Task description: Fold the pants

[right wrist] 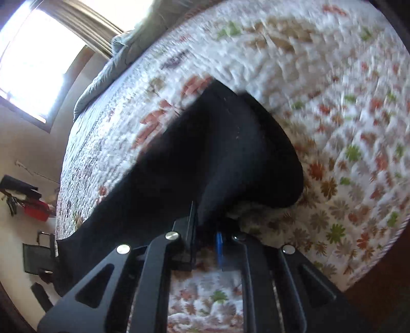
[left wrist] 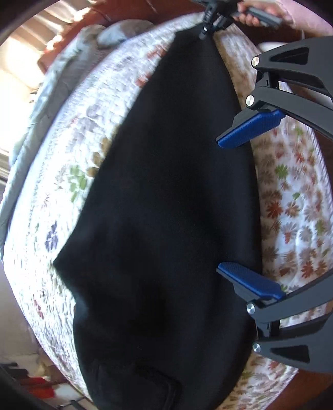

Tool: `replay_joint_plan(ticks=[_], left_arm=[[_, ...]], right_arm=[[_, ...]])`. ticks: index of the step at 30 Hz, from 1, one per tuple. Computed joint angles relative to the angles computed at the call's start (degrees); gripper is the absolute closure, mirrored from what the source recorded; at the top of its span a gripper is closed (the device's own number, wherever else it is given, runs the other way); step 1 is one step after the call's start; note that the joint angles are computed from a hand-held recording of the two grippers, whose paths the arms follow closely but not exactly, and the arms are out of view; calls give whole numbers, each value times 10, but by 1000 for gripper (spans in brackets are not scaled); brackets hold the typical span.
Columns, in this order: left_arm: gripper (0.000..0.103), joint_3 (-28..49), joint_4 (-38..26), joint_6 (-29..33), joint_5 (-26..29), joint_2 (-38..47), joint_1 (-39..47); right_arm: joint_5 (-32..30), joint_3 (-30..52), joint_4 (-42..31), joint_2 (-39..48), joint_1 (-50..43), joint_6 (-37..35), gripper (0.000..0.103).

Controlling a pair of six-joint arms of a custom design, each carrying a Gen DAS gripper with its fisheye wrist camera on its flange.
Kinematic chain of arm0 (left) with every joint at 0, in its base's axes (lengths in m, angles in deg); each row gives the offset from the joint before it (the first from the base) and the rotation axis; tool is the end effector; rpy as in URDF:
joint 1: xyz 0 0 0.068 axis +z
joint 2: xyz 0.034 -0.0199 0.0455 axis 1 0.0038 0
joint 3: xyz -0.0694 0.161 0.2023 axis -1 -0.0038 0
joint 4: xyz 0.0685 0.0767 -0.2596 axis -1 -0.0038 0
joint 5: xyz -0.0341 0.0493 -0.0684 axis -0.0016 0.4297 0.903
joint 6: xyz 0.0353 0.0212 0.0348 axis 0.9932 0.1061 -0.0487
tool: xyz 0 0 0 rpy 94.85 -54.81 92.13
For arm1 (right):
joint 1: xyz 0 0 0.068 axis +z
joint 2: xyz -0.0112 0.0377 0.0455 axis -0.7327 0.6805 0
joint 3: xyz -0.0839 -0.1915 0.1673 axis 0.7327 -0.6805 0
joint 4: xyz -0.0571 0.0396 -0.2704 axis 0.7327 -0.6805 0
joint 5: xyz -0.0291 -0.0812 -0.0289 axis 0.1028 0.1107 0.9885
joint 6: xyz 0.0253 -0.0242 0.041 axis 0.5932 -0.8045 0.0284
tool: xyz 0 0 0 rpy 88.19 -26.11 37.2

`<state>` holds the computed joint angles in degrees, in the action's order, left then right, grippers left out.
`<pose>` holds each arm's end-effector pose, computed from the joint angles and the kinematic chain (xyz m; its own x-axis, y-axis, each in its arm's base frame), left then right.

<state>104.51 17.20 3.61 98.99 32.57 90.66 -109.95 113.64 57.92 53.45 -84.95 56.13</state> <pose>0.2614 -0.0055 0.1192 -0.9143 -0.1177 -0.3875 -0.0020 0.9581 -0.2863 0.2492 -0.1706 0.1301 -0.7394 0.5892 -0.3259 0.4028 0.7749 0.4872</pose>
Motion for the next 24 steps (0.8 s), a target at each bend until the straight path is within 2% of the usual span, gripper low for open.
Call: replay_joint_plan(ticks=[2, 6, 11, 14, 16, 24], left_arm=[[12, -3, -13, -7, 35, -17, 35], [12, -18, -36, 7, 63, -53, 101], [12, -43, -56, 47, 93, -91, 189], [12, -37, -68, 69, 105, -86, 230], [12, -35, -75, 81, 120, -82, 260], [12, -28, -102, 136, 163, -86, 344]], right_arm=[[17, -11, -4, -56, 28, 10, 93], [59, -24, -17, -160, 109, 27, 93], [184, -20, -53, -249, 295, 44, 90], [278, 3, -47, -228, 445, 66, 90], [316, 20, -51, -207, 506, 66, 90], [371, 109, -60, -68, 653, 87, 90]])
